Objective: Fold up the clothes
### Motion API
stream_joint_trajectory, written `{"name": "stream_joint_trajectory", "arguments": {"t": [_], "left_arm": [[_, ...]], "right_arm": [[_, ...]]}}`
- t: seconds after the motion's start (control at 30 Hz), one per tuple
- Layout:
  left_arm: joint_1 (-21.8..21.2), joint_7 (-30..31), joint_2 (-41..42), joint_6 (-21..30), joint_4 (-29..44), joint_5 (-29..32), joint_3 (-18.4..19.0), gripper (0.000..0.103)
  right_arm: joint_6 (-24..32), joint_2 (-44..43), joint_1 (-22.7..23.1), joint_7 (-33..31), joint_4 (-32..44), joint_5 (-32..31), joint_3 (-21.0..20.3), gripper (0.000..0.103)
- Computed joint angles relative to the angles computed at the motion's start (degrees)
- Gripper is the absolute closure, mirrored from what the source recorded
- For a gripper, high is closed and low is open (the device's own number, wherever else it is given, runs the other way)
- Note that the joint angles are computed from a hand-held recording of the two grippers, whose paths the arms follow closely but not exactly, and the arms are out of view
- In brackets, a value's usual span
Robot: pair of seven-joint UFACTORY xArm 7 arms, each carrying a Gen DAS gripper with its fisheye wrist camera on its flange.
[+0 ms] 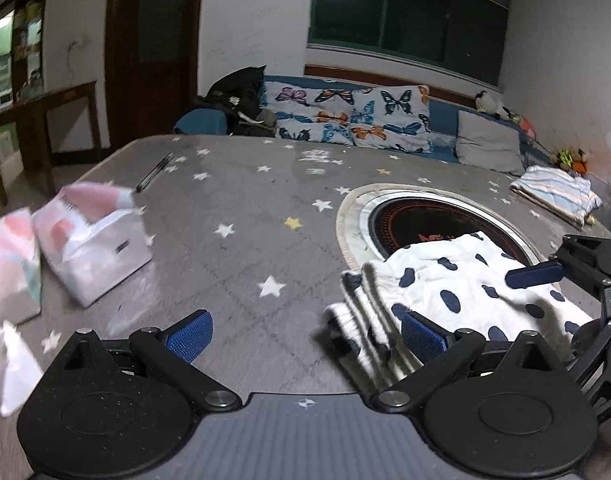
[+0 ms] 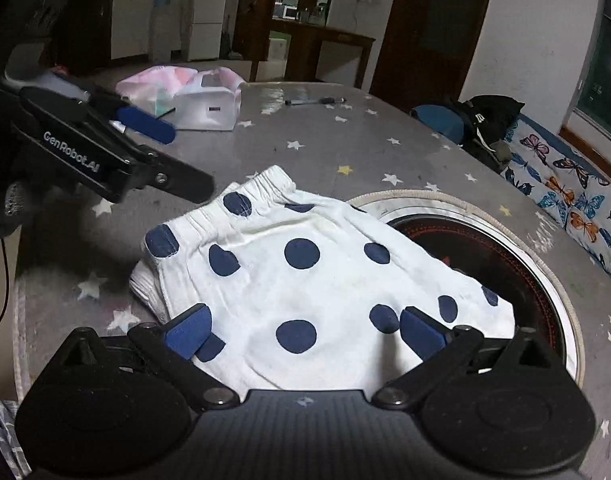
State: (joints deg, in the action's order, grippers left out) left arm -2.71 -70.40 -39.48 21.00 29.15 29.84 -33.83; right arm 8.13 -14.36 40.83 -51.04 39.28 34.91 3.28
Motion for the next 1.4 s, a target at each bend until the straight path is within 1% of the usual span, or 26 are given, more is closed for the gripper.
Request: {"name": "stream_joint_trajectory", "arguments": {"t": [0.1, 0.2, 0.27, 0.37, 0.43, 0.47, 0.5, 0.57, 0.6, 0.63, 0.67, 0.7, 0.73, 0.8, 0.87, 0.93, 1.03, 1.2, 1.23, 1.3, 1.37, 1.4], "left_arm": [[-3.3, -0.2, -3.1, 0.4, -2.3, -2.4, 2.0, 0.001], [-6.5, 0.9, -6.3, -2.1, -5.3, -4.0, 3.1, 0.002], [-8.7, 2.9, -7.2, -3.4, -6.7, -5.1, 3.3, 0.008], [-11.9, 6.1, -7.1, -4.5, -7.9, -6.6, 3.2, 0.024], [-13.1, 7.9, -5.8, -5.2, -7.8, -7.6, 3.0, 0.035], [-13.2, 8.5, -4.9, -5.6, -7.5, -7.9, 2.5, 0.038], [-13.2, 9.0, -4.0, -6.1, -7.2, -8.1, 2.0, 0.043], [-11.8, 9.3, -2.5, -7.1, -6.5, -7.9, 0.5, 0.046], [-10.9, 9.3, -1.8, -7.4, -6.1, -7.7, -0.2, 0.05], [-10.0, 9.3, -1.3, -7.8, -5.8, -7.4, -1.0, 0.056], [-9.4, 9.3, -0.8, -8.7, -5.7, -7.2, -1.3, 0.059], [-9.2, 9.6, -0.2, -9.6, -5.8, -7.3, -1.0, 0.065], [-8.8, 9.5, 0.1, -9.7, -5.8, -7.4, -1.4, 0.073], [-7.9, 9.4, 0.6, -10.1, -5.7, -7.4, -1.9, 0.08], [-7.9, 9.6, -0.1, -10.8, -6.2, -7.4, -1.7, 0.09], [-8.3, 10.5, -1.5, -10.3, -6.5, -7.4, -1.5, 0.095], [-8.0, 11.7, -3.6, -9.7, -6.9, -6.9, -1.8, 0.096], [-9.2, 13.6, -2.4, -9.1, -7.2, -8.1, -0.4, 0.095], [-9.7, 13.8, -2.4, -9.0, -7.3, -8.4, 0.0, 0.092], [-10.4, 14.0, -3.3, -8.3, -7.6, -8.9, 0.4, 0.091], [-11.1, 14.0, -4.9, -7.5, -8.2, -9.5, 0.9, 0.086], [-11.5, 13.9, -5.7, -7.0, -8.6, -9.8, 1.2, 0.078]], "right_arm": [[-0.4, -3.0, 0.0, -0.2, -1.6, -0.5, -0.2, 0.001], [0.5, -6.3, -0.7, 1.4, -3.4, -3.5, -0.5, 0.001], [1.0, -7.5, -1.5, 2.8, -4.5, -5.8, -0.4, 0.001], [0.7, -8.7, -2.9, 6.0, -6.0, -8.7, -0.4, 0.001], [1.0, -9.6, -2.7, 7.4, -6.8, -9.1, -2.0, 0.001], [0.9, -9.8, -2.5, 8.0, -7.0, -9.2, -2.6, 0.001], [0.9, -10.0, -2.4, 8.5, -7.3, -9.2, -3.1, 0.001], [0.8, -10.4, -2.2, 9.6, -7.8, -9.3, -4.1, 0.001], [0.7, -10.5, -2.5, 10.2, -8.1, -9.8, -4.0, 0.001], [0.6, -10.5, -2.8, 10.8, -8.4, -10.3, -4.0, 0.001], [0.5, -10.5, -2.8, 11.2, -8.5, -10.5, -4.3, 0.001], [0.4, -10.5, -2.7, 11.6, -8.7, -10.6, -4.5, 0.001], [0.2, -10.5, -2.6, 11.9, -8.8, -10.8, -4.8, 0.001], [-0.1, -10.5, -2.4, 12.5, -9.0, -10.9, -5.3, 0.001], [-0.3, -10.2, -2.6, 13.1, -9.1, -11.5, -5.3, 0.001], [-0.4, -9.9, -3.0, 13.9, -9.1, -12.1, -5.3, 0.001], [-0.2, -9.1, -3.6, 14.8, -9.1, -12.7, -5.2, 0.001], [0.6, -8.7, -4.6, 15.6, -9.6, -13.5, -4.9, 0.001], [0.8, -9.1, -4.5, 15.5, -9.6, -13.5, -4.9, 0.001], [1.0, -10.2, -3.4, 14.7, -9.5, -13.1, -5.7, 0.001], [1.1, -11.0, -0.4, 12.6, -8.7, -11.1, -7.7, 0.001], [1.2, -11.4, 1.0, 11.5, -8.3, -10.1, -8.6, 0.001]]}}
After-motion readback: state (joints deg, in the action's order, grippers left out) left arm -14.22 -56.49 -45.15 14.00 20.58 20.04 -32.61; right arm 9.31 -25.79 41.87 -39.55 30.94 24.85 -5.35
